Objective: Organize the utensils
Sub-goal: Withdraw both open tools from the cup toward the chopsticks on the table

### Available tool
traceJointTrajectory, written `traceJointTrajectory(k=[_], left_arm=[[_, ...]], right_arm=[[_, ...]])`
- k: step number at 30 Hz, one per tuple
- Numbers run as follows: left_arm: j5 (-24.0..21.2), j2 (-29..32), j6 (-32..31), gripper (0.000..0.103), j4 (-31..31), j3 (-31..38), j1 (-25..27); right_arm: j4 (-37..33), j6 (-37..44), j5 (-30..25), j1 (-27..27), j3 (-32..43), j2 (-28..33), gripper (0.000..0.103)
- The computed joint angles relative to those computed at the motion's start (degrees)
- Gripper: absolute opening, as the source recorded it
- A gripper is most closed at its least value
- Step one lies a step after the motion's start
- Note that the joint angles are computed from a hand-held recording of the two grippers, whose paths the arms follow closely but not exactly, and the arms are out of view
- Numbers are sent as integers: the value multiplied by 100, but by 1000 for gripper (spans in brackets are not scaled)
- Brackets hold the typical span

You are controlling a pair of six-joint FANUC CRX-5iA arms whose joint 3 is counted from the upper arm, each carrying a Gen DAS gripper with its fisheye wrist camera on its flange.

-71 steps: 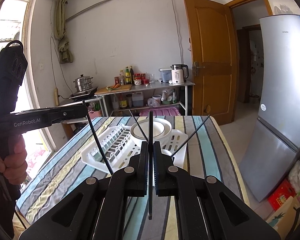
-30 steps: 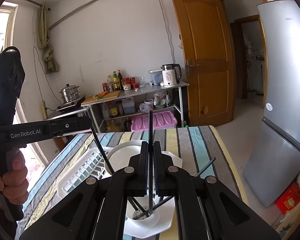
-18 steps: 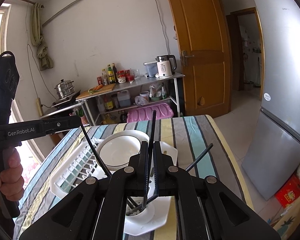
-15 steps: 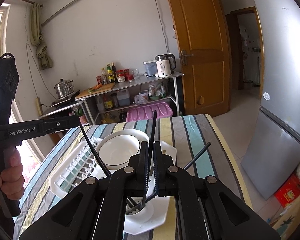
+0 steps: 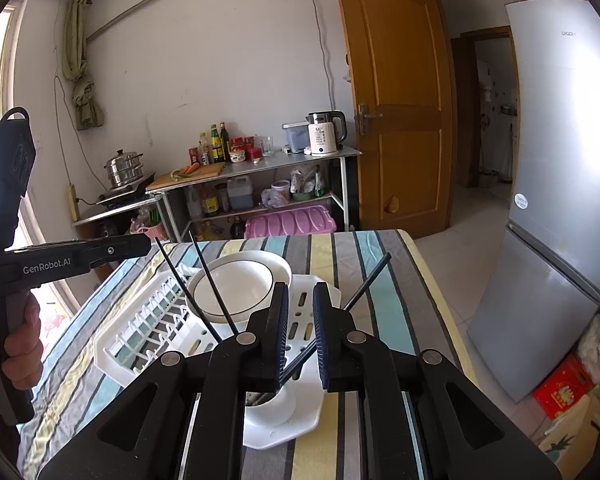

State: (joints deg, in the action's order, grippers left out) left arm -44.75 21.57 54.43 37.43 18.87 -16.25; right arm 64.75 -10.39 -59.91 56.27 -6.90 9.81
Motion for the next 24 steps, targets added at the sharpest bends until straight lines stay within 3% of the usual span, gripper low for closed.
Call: traceJointTrajectory(k=[15, 24], left_arm=[[1159, -2019, -2117, 4, 1616, -3273, 46], [1376, -3120, -2573, 4, 1994, -4623, 167]], right_arm=[[42, -391, -864, 1063, -178, 24, 13], [-147, -756, -1193, 1722, -242, 80, 17]])
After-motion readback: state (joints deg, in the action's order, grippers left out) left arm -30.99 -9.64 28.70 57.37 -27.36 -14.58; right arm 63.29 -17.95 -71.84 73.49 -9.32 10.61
